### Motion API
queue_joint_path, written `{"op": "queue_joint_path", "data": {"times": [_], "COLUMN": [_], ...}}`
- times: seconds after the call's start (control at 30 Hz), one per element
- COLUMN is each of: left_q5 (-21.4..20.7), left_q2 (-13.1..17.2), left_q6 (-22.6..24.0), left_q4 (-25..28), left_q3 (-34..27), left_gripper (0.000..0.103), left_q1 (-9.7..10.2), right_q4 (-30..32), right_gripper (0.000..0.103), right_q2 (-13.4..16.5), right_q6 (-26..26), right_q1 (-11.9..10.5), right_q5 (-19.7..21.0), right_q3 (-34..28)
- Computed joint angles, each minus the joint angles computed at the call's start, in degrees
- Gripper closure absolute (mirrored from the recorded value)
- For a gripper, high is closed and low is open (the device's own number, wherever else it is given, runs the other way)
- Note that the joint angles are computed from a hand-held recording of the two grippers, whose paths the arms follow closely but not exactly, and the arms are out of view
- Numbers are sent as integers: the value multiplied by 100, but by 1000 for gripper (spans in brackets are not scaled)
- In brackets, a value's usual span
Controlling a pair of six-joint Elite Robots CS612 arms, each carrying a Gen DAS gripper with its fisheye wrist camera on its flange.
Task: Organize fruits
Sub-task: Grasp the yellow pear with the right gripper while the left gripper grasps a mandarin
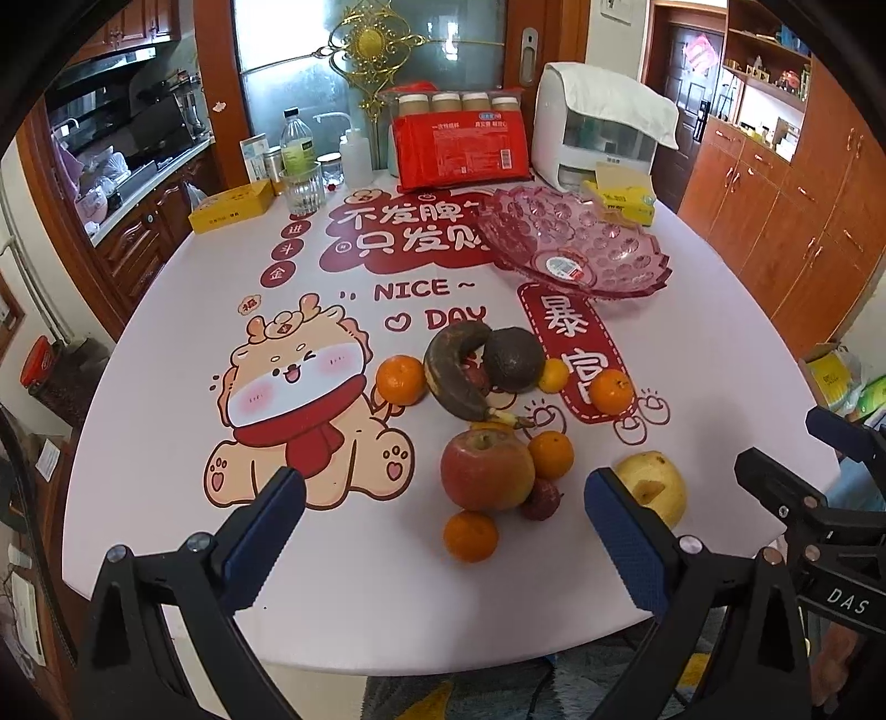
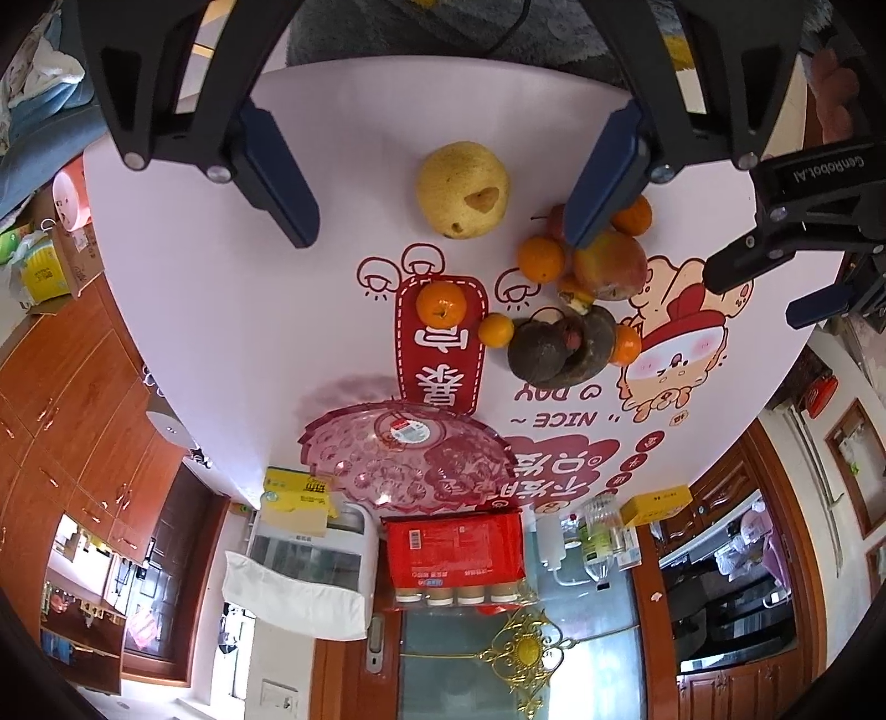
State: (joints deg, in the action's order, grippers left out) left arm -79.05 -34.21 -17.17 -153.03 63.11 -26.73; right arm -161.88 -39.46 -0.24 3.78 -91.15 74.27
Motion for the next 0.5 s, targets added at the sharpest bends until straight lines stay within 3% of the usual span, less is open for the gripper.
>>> {"op": "queue_joint_path", "data": {"times": [0.2,0.3,0.5], "left_q5": [-178,-466,-947], "left_q2": [102,184,445], "left_q6": [331,492,392], "left_q4": [23,190,728], "left_q3": [-25,-62,-299], "left_gripper": [3,3,3], "left_q1": [90,158,258], "right_q4": [271,468,894], "right_gripper": [13,13,13], "right_q2": [101,162,356], "right_q6": [-116,-233,-307], "right_q1": [-16,-45,-75], "right_q5": [128,295,444], "right_q3": [-100,-154,-348]}}
